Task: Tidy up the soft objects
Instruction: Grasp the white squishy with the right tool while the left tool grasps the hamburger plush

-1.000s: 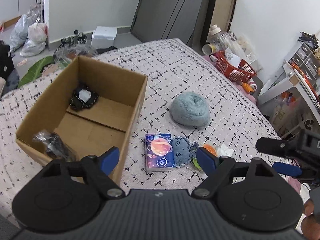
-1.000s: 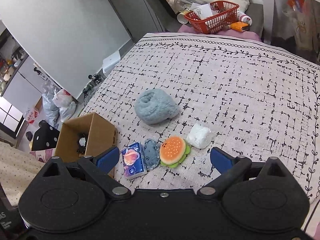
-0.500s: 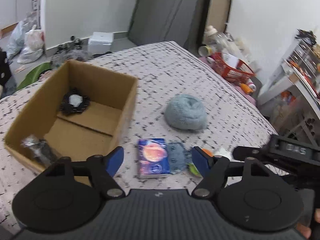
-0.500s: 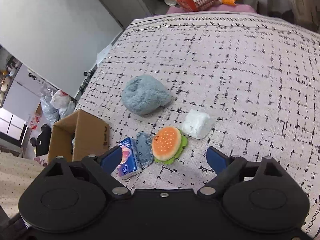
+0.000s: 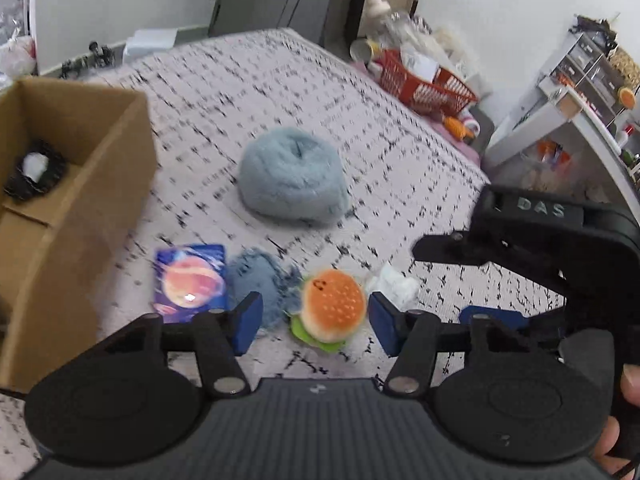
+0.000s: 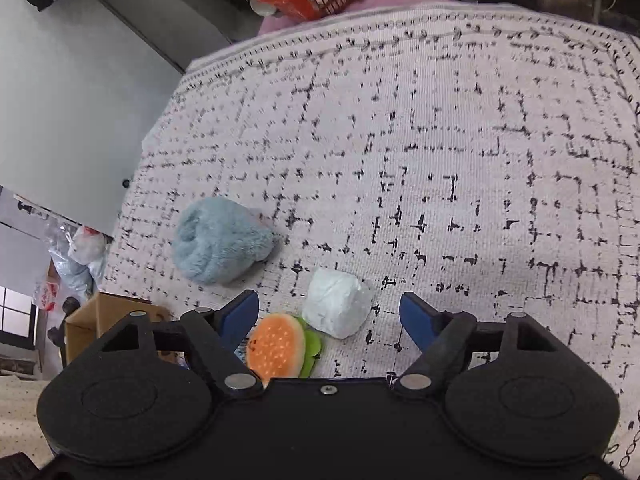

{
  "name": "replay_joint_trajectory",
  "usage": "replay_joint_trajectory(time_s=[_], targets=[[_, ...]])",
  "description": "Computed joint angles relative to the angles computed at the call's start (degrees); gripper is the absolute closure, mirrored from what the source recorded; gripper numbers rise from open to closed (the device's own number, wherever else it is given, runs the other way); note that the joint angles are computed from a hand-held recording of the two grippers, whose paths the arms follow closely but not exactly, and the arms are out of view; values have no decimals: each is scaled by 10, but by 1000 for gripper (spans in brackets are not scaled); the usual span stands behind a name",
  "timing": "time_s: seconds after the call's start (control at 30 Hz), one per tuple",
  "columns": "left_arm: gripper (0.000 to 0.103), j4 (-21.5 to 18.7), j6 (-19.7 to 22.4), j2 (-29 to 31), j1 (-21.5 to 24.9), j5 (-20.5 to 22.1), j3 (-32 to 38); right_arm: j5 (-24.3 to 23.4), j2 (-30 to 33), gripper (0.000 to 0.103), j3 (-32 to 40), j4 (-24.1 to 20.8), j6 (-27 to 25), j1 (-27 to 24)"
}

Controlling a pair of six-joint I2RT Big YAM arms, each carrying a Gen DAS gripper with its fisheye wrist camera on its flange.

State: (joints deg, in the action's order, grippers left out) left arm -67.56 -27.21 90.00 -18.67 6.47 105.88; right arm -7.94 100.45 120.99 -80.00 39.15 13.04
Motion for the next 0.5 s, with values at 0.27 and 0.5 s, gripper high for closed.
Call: replay_joint_trajectory(time_s=[0.27, 0.5], targets=[[50, -26, -38, 34, -8, 26, 16, -19, 24, 31, 3, 1, -15, -3], [49, -6, -82, 59, -10, 21, 26, -1, 35, 43, -1, 14, -45, -2]])
